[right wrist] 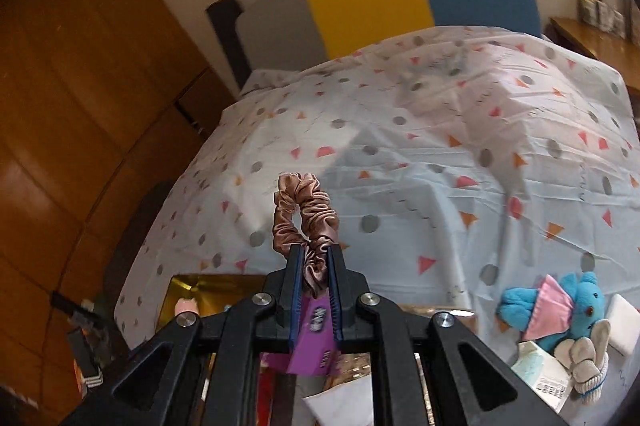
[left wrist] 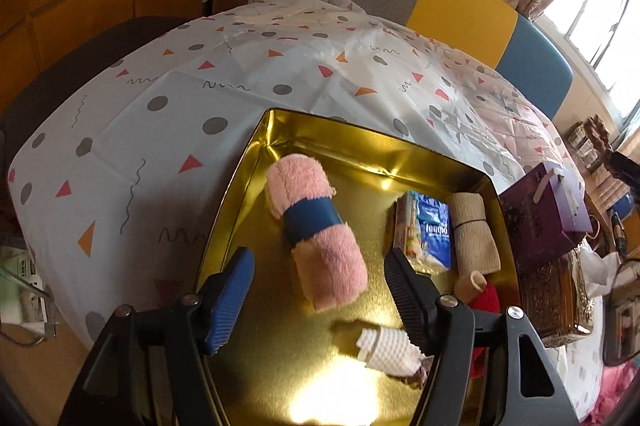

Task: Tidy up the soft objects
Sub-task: 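Lower the pink towel into the gold tray and open the left tool, then carry the pink scrunchie into the gold tray and open the right tool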

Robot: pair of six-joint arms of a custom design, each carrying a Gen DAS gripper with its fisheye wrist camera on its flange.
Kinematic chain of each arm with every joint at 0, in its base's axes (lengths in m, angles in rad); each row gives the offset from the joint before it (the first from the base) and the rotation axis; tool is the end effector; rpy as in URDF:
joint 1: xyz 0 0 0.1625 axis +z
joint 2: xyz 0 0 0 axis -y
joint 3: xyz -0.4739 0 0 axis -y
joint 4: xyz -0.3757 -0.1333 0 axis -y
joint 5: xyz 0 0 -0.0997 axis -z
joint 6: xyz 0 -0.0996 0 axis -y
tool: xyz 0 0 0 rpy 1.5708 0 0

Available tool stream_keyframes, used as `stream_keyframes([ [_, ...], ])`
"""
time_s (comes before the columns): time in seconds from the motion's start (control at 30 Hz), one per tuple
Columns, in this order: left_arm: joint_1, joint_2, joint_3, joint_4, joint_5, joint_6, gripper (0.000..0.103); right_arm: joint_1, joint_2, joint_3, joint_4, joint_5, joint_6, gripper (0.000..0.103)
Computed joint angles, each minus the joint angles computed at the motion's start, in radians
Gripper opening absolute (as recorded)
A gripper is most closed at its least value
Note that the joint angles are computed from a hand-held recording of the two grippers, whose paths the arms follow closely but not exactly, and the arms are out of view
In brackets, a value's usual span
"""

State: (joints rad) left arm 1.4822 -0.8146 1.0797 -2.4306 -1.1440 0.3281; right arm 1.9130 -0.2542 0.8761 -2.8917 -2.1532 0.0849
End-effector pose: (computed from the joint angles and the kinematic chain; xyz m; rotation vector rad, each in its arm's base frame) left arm 0.1012 -0.8333 0.3896 0.3637 2.5435 -0.7136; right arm 0.3739 -0.8157 0.0633 0.0504 -2.5383 1.0593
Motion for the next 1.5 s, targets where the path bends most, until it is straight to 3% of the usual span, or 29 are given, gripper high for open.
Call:
stream_keyframes([
  [0.2,-0.011,-0.068,0.160,-0.185,0.048,0.066,0.068,0.043,0.123,-0.143,0.187,0.090,-0.067,0.010],
  [0.4,-0.016,-0.110,0.253,-0.277,0.063,0.109,0.072,0.044,0.236,-0.269,0.354,0.161,-0.056,0.010],
  [0.57,-0.021,-0.133,0.305,-0.330,0.066,0.135,0.075,0.041,0.307,-0.352,0.498,0.126,-0.042,0.011],
  [0.67,-0.024,-0.142,0.323,-0.341,0.060,0.141,0.075,0.044,0.333,-0.371,0.531,0.067,-0.037,0.012],
  [0.8,-0.035,-0.154,0.363,-0.387,0.062,0.184,0.075,0.048,0.350,-0.373,0.522,0.002,-0.054,0.018],
  [1.1,-0.050,-0.172,0.413,-0.427,0.051,0.221,0.079,0.056,0.311,-0.284,0.424,-0.031,-0.050,0.033],
  [1.5,-0.066,-0.182,0.459,-0.443,0.055,0.258,0.082,0.086,0.195,-0.017,0.058,-0.150,-0.132,0.037],
])
